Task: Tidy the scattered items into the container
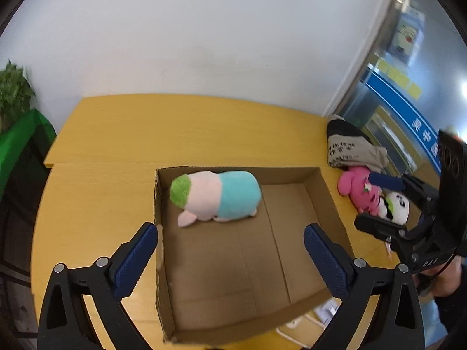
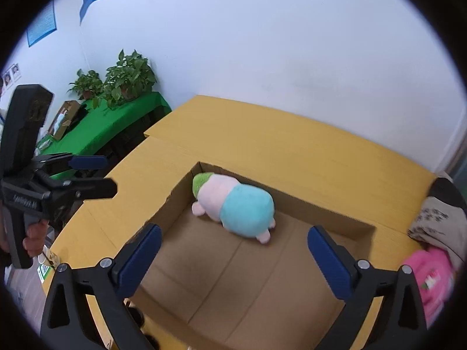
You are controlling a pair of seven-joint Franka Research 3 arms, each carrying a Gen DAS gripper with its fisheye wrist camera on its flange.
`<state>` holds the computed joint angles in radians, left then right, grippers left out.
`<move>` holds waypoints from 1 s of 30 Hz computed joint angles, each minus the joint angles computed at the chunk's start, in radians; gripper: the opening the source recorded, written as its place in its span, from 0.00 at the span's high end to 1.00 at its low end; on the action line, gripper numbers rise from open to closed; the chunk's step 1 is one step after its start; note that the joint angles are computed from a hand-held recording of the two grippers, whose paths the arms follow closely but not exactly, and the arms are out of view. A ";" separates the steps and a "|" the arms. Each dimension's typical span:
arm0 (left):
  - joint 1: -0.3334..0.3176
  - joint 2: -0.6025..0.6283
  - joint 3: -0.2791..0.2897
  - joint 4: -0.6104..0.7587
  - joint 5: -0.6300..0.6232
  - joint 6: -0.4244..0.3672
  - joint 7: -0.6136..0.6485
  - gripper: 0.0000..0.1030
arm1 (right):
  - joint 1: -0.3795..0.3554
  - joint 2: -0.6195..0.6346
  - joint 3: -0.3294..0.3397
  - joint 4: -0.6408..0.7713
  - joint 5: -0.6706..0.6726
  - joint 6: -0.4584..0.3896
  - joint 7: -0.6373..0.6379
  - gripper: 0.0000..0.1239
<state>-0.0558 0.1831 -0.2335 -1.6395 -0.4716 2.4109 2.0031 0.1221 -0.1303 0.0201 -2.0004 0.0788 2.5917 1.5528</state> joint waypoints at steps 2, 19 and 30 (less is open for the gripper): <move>-0.016 -0.093 -0.006 -0.094 -0.009 0.034 -0.018 0.01 | -0.012 -0.095 0.013 -0.073 -0.038 -0.012 0.064 0.19; -0.264 -0.479 0.072 -0.443 0.091 0.093 -0.206 0.14 | -0.043 -0.530 0.035 -0.367 0.002 -0.106 0.075 0.64; -0.354 -0.577 0.184 -0.544 -0.079 0.023 -0.043 0.03 | -0.096 -0.694 0.116 -0.465 0.025 -0.149 0.186 0.20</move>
<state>-0.4099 -0.3934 -0.0496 -2.1832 -0.5507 2.4340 1.9600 0.0263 -0.8241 0.1359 -2.4656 0.1040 2.4428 1.7383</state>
